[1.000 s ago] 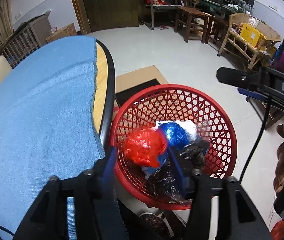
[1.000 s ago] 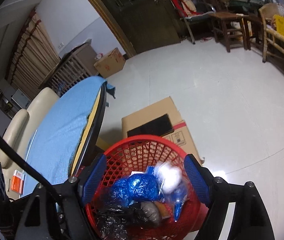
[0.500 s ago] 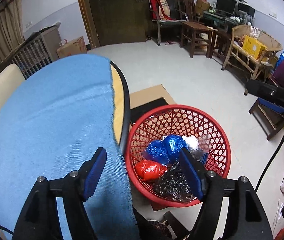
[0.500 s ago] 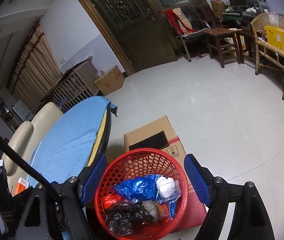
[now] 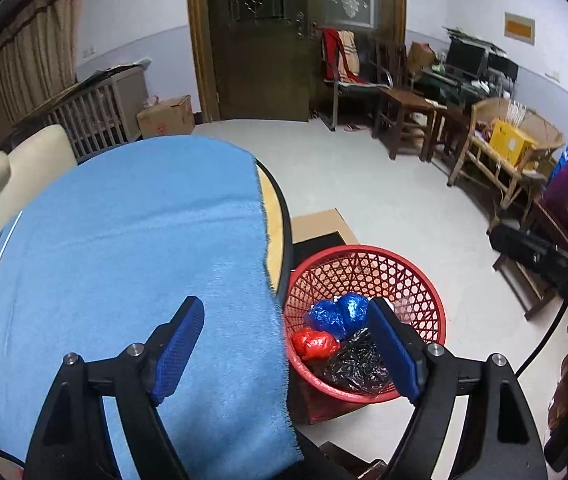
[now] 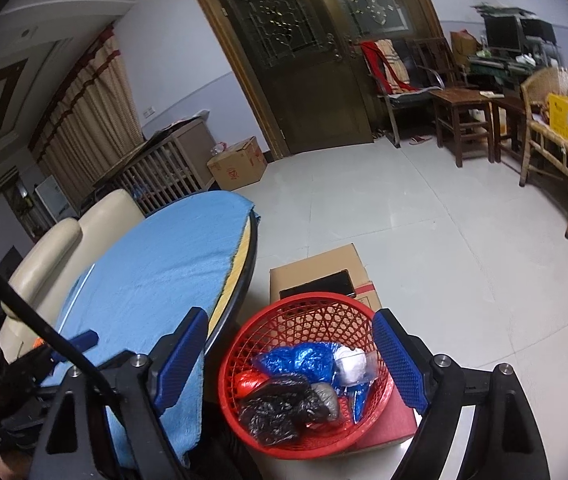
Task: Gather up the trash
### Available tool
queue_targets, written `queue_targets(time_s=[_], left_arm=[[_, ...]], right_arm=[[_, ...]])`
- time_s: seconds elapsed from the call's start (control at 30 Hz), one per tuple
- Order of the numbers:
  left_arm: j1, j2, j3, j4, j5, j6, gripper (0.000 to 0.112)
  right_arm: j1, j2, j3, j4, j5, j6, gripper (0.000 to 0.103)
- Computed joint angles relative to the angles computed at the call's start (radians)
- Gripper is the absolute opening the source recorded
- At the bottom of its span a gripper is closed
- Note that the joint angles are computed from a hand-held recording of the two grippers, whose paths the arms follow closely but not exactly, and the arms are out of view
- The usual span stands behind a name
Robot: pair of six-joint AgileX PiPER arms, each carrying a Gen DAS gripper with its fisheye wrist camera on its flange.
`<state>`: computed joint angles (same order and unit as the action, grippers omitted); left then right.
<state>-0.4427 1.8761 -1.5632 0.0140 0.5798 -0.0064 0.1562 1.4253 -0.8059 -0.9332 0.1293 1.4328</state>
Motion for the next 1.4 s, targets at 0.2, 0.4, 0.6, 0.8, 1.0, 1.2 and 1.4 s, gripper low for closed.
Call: queue_targets(time_s=[0.2, 0.4, 0.6, 0.8, 1.0, 1.2, 1.4], left_arm=[[0.051, -0.048, 0.077, -0.057, -0.041, 0.017, 0.084], [0.084, -0.065, 0.12, -0.089, -0.07, 0.037, 0.084], [0.082, -0.077, 0.147, -0.055, -0.087, 0.006, 0.086], [0.051, -0.096, 0.177, 0.058, -0.12, -0.082, 0.086], [0.05, -0.095, 0.186, 0.071, -0.129, -0.097, 0.086], [0.047, -0.096, 0.191, 0.048, -0.129, -0.073, 0.086], [0.056, -0.094, 0.189, -0.007, -0.125, -0.025, 0.086]], right_arm=[[0.139, -0.005, 0.028, -0.233, 0.136, 0.27, 0.091], [0.249, 0.081, 0.027, -0.229, 0.26, 0.335, 0.102], [0.313, 0.124, -0.001, -0.233, 0.32, 0.354, 0.102], [0.335, 0.127, -0.012, -0.249, 0.358, 0.369, 0.102], [0.349, 0.116, -0.006, -0.28, 0.393, 0.412, 0.102], [0.375, 0.118, -0.011, -0.302, 0.421, 0.431, 0.102], [0.387, 0.121, -0.015, -0.31, 0.434, 0.436, 0.102]])
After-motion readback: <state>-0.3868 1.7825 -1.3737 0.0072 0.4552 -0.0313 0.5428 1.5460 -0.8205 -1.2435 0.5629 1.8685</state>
